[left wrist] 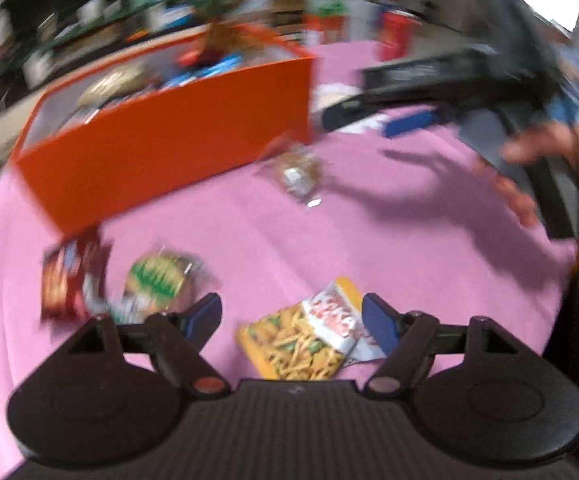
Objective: Organize snacks
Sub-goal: 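Move both tools back toward the remaining snack packets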
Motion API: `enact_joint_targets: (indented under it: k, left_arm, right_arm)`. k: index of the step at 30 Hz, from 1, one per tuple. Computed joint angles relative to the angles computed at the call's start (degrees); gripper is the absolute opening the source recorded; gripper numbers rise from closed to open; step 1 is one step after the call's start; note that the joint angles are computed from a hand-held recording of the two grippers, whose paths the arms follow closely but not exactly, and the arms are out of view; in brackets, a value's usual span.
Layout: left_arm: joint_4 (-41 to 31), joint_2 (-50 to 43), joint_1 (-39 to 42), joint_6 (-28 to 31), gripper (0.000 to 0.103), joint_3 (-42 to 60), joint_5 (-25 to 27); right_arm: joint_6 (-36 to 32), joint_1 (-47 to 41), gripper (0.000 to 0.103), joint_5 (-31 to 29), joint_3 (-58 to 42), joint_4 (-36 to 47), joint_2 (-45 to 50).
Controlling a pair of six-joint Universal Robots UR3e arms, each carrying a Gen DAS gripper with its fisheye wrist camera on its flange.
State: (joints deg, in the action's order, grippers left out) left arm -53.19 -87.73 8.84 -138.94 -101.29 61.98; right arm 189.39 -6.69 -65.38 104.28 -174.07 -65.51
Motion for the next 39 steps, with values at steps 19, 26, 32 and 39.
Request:
enact_joint_targets:
  k: [19, 26, 32, 39]
  left_arm:
    - [-7.22, -5.44, -2.37, 2.70, 0.075, 3.60, 1.37]
    - [5.65, 7.14, -4.44, -19.78, 0.075, -12.00, 12.23]
    - [1.76, 18.40, 3.38, -13.65, 0.078, -17.13, 5.44]
    - [1.20, 17.79, 3.84, -1.24, 0.078, -17.80, 5.65]
  right_arm:
    - [-0.30, 1.03, 0.091, -0.77, -2.45, 2.38, 1.40]
    - [-1.02, 1.50, 0.091, -0.82, -2.13, 2.40, 1.33]
    - [-2.98, 4.98, 0.091, -3.96, -4.92, 3.37, 3.71]
    - [-3.99, 8.97, 0.091, -8.23, -10.00, 3.88, 7.77]
